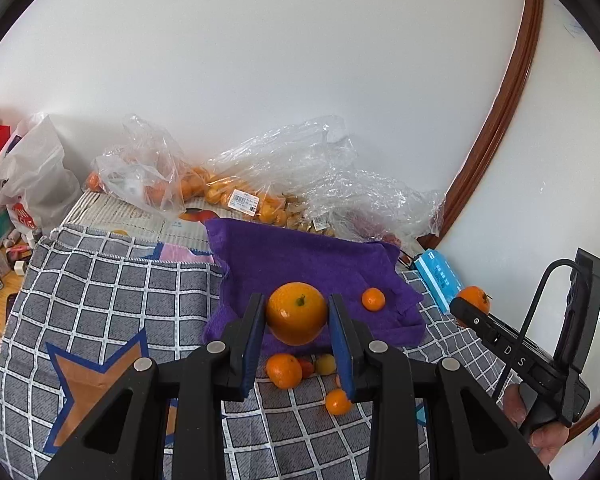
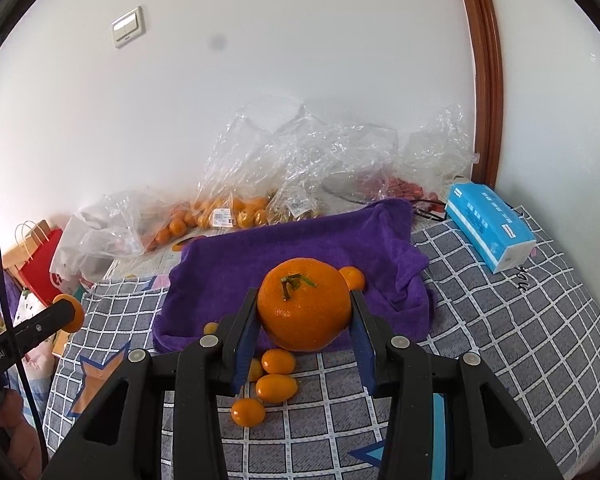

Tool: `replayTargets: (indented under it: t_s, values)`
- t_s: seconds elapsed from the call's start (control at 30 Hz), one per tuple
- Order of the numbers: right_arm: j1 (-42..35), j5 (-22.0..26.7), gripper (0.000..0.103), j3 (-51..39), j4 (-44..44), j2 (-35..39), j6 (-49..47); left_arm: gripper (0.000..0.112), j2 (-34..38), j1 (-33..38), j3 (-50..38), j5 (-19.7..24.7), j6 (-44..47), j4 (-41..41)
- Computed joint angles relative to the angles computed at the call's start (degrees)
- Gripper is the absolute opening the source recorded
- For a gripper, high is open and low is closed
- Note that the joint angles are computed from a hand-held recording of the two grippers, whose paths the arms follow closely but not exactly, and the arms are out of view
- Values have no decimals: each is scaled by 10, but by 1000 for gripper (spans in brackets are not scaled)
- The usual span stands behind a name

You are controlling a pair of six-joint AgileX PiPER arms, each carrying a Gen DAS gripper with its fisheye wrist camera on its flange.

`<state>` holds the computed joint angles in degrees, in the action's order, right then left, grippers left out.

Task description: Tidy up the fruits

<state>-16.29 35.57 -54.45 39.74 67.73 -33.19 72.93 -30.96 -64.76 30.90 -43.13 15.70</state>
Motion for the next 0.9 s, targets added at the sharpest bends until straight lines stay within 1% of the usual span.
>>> replayTargets:
  t_s: [0.37,0.57,0.67,0.9]
  values:
    - [12,-14,43,-34,-3,38,4,30,24,12,-27,-1,16,-12]
    - [9,-18,43,-48,2,58,0,30,57,26,-62,0,42,-34]
    - [5,-19,43,-59,7,71,-5,30,56,26,-60,-1,42,-33]
    - [2,-22,43,-78,14,93,-15,30,94,43,-97,-2,69,-55]
